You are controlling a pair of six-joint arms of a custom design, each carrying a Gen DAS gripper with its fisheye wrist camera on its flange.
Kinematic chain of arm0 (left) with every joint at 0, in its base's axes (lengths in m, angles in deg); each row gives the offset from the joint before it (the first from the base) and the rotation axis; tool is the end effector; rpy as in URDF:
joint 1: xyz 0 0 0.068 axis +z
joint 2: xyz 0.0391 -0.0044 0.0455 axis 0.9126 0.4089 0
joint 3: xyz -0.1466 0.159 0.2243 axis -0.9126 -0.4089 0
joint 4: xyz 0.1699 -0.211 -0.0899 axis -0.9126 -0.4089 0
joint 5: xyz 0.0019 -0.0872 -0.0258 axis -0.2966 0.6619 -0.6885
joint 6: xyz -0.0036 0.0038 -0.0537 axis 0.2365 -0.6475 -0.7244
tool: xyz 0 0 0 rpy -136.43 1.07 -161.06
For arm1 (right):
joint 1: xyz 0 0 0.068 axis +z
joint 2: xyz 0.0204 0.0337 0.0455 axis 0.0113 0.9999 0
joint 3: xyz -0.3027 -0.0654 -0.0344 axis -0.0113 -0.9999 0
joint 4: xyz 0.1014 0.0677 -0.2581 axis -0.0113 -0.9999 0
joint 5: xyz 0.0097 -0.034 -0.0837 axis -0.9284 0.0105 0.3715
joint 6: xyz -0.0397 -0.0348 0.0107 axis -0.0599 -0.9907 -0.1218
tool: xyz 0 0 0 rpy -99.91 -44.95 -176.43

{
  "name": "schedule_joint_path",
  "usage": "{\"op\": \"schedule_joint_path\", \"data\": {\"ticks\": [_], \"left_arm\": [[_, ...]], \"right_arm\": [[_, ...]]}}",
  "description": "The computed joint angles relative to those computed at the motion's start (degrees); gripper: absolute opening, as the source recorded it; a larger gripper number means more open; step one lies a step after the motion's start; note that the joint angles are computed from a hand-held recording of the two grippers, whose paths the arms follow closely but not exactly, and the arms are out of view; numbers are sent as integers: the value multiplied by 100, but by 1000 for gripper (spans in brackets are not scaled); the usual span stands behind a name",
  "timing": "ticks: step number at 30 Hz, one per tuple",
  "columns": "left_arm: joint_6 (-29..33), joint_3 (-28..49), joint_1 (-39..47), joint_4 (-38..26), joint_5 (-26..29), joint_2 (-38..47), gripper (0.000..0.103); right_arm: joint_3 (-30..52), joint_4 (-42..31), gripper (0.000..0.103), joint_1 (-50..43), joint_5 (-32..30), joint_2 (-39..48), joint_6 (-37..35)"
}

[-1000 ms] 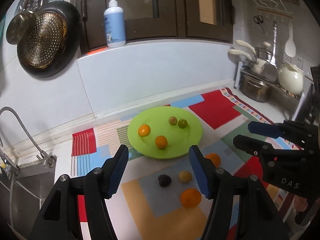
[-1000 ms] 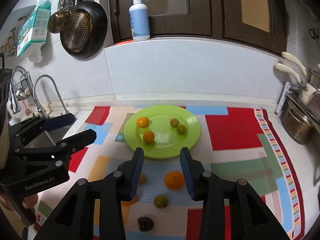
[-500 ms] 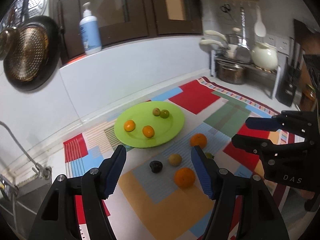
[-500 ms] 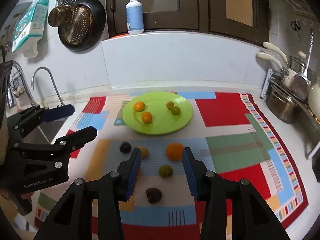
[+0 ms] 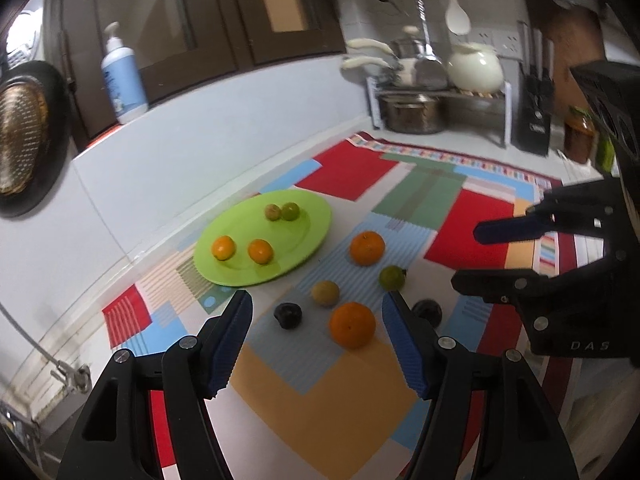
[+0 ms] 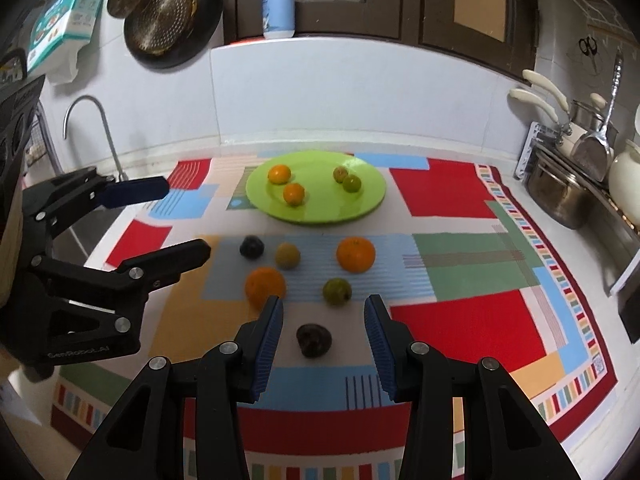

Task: Organize fruits
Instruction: 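Lower the left tool onto a large orange while the right tool closes on a dark plum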

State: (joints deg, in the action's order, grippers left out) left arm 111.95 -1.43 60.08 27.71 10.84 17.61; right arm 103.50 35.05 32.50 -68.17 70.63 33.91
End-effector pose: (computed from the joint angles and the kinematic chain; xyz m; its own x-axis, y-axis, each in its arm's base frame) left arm 0.1947 -0.0282 0.1522 -0.4200 0.4777 -0.7716 0.5255 0.8212 0.2224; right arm 0.1661 0.0930 0.1496 -0.6447 -0.1925 -0.7398 -0.2469 0.9683 -0.0368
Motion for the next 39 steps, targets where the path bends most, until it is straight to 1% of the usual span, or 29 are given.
{"op": "schedule_joint_path", "data": {"ticks": [3,6,13,16,19,26,30,35,37,39], "left_arm": [[236,-51,-6,255,58,305,67],[429,-30,8,486,140,705,67],[589,114,-63,993,157,1629,67],[578,249,-56,1016,238,1941,67],[592,346,-83,1093,283,2242,65],[599,584,-133,1124,365,2782,56],[527,734,-163,1022,387,2980,49],[413,842,-201,959,387,3132,47],[357,853,-229,989,363,3165,47],[293,885,-243,986,350,3217,44]], "right_arm": [[-45,157,43,102,91,239,-32],[-72,328,43,110,41,484,-62],[-6,807,43,-154,-320,1269,-150],[54,952,43,-364,-612,1596,-167],[109,1073,43,-477,-759,1855,-219],[234,1271,43,-689,-1075,2351,-320],[303,1331,43,-786,-1172,2514,-372],[354,1386,41,-842,-1260,2653,-412],[371,1399,38,-860,-1307,2688,-427],[391,1394,38,-878,-1348,2723,-430]]}}
